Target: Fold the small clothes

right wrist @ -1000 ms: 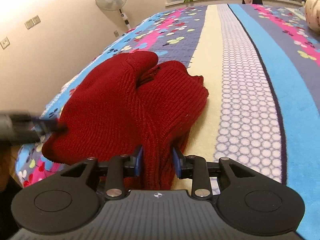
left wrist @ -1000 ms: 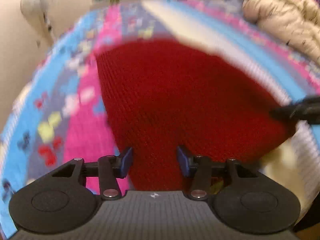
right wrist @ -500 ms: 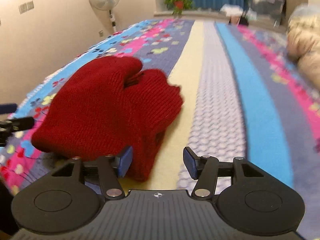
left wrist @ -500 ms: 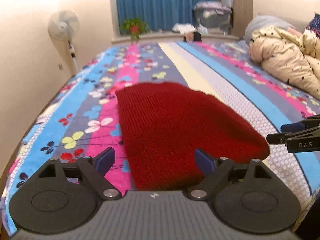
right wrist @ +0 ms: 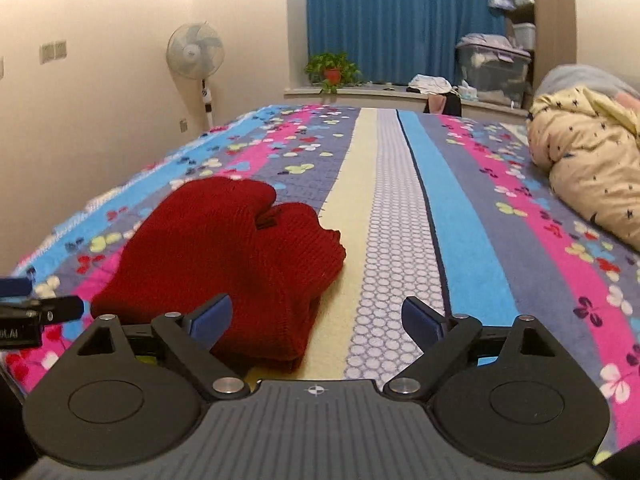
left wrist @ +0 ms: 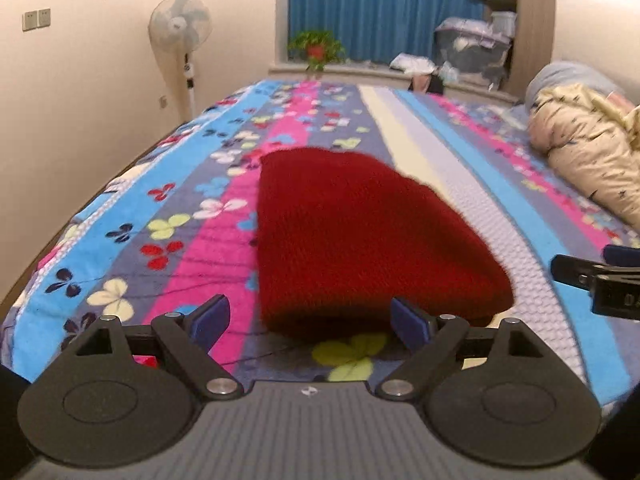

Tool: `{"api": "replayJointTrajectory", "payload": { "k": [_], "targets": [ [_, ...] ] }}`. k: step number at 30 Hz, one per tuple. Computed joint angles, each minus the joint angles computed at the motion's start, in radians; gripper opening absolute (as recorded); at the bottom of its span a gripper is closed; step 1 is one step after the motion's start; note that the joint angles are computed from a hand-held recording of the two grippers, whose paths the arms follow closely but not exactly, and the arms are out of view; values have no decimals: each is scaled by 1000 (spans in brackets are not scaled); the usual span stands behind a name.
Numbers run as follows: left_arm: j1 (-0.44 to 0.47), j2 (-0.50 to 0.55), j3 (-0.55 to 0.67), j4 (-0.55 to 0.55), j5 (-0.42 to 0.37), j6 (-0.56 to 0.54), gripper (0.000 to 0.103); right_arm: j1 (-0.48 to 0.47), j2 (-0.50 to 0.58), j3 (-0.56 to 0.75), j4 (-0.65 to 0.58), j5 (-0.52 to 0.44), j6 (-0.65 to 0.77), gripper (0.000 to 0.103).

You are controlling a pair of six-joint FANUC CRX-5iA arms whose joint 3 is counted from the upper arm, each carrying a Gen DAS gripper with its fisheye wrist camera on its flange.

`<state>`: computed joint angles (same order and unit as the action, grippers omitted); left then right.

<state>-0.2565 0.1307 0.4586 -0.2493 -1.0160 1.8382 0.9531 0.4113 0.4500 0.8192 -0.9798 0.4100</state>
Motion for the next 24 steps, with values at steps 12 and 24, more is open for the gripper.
{"api": "replayJointTrajectory", "payload": {
  "k": [12,24],
  "targets": [
    [-9,40,42,-31,-65,-4,103,0,30,44,-50,-25,44,92],
    [0,47,52,-21,-83,15,102,0,35,54,-67,-24,56,92]
  ]
}}
